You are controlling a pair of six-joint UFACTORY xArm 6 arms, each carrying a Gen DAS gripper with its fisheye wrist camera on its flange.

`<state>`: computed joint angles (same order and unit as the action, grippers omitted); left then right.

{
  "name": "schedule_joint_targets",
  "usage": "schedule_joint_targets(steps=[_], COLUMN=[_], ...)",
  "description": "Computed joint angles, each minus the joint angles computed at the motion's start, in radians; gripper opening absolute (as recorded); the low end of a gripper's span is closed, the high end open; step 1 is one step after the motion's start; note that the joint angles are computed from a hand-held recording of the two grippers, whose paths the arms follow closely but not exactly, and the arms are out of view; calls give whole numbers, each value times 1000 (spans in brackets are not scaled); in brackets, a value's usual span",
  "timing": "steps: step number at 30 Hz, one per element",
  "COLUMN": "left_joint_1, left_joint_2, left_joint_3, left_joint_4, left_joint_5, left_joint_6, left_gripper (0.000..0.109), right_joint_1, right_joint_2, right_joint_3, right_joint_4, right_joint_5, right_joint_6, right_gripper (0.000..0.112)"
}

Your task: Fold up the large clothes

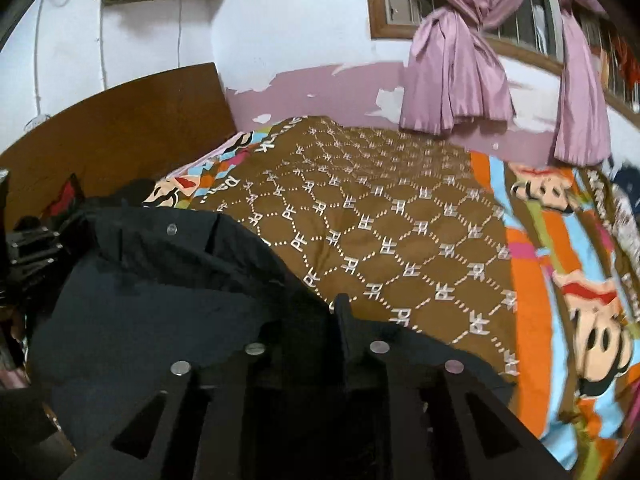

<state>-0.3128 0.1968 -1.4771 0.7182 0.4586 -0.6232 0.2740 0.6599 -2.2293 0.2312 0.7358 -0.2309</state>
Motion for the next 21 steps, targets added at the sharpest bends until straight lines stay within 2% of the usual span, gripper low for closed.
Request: schedule_joint_targets(steps=[2,4,6,9,11,12,13,14,15,16,19,21], left_joint_1=[12,27,40,43,37,38,34,37,40,41,39,33], left_joint_2=[51,79,95,117,113,102,100,86,70,57,27,-6], left_joint_3=[-51,-70,-71,-97,-97,-86,-88,-72,-54,-44,-36,-11], left_joint_4=[-105,-228,-304,-336,-296,-271,-253,-233,-200,-172,-180,-115], left_joint_5=[25,17,-3,5,10,-1,-9,-32,-59,-80,-99,-94], left_joint_6=[78,156,210,227,195,173,149,120,76,35,20,-44], left_gripper=[5,6,8,11,18,30,49,61,80,87,87,87], right_joint_1=[-3,-9,-14,-21,-25,-25,-24,-23,-20,-16,-3,7], right_joint_2=[38,21,-1,-43,-79,-91,-112,-134,-153,-173,-213,-241], right_joint_3=[-57,-27,5,54,90,105,133,165,192,222,279,324], right_joint_4=[-30,-33,-20,7,20,20,20,25,28,19,-17,-87], right_joint_5=[36,3,-45,-104,-134,-147,-169,-192,-209,-221,-229,-236], right_joint_6=[8,18,43,67,78,82,87,87,87,93,108,136], right_gripper=[29,43,68,71,76,81,85,89,90,91,91,91])
